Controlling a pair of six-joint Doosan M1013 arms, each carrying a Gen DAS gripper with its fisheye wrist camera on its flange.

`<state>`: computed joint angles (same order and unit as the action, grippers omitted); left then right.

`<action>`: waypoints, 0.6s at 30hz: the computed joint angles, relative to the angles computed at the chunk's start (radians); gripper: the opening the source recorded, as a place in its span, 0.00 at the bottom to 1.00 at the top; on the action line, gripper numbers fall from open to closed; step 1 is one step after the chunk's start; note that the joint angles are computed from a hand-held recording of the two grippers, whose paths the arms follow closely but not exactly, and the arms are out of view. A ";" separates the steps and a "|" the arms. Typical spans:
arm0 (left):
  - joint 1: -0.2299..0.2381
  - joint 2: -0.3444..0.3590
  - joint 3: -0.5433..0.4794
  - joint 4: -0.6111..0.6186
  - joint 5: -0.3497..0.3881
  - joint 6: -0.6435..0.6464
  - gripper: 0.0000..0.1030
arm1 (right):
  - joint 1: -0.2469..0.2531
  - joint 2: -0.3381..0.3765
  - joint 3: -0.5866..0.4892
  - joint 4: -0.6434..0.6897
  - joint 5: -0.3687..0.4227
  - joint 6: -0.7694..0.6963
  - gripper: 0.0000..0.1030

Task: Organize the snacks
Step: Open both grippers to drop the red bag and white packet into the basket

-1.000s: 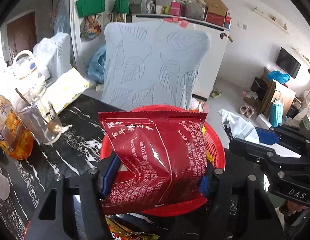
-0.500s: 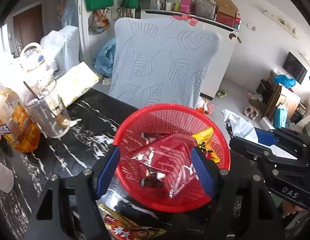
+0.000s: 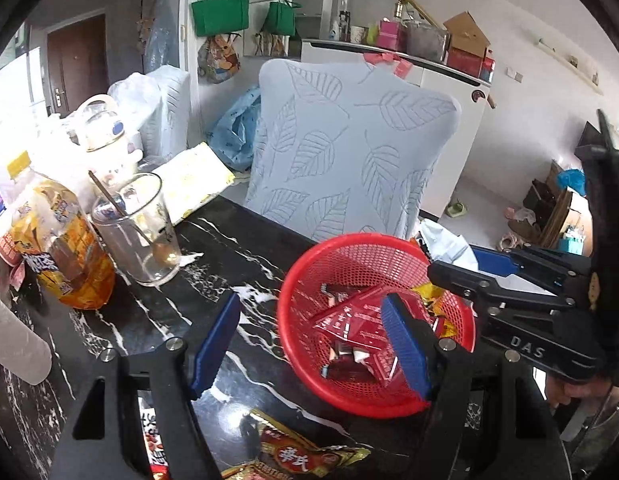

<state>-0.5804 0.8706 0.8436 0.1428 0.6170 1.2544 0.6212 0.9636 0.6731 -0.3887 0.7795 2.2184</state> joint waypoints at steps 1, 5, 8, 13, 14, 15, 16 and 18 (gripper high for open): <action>0.000 -0.001 0.001 0.012 -0.001 -0.013 0.70 | -0.001 0.009 -0.017 0.009 0.009 -0.010 0.36; 0.003 -0.004 0.005 0.033 -0.003 -0.039 0.70 | -0.003 0.028 -0.052 0.030 0.032 -0.022 0.37; 0.003 -0.003 0.003 0.028 0.000 -0.036 0.70 | -0.002 0.032 -0.058 0.027 0.044 -0.022 0.48; 0.000 -0.007 0.008 0.021 -0.007 -0.020 0.70 | 0.000 0.019 -0.040 0.012 0.039 0.002 0.52; -0.001 -0.008 0.010 0.027 -0.010 -0.026 0.70 | 0.001 0.017 -0.038 0.006 0.040 0.008 0.52; -0.002 -0.009 0.012 0.034 -0.011 -0.034 0.70 | 0.001 0.014 -0.034 0.002 0.040 0.015 0.52; -0.002 -0.008 0.010 0.029 -0.007 -0.029 0.70 | 0.001 0.011 -0.030 0.000 0.041 0.022 0.52; -0.003 -0.007 0.007 0.018 -0.003 -0.019 0.70 | 0.002 0.003 -0.018 -0.006 0.041 0.036 0.52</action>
<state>-0.5834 0.8635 0.8507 0.1605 0.6137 1.2355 0.6231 0.9661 0.6547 -0.3945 0.8204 2.2541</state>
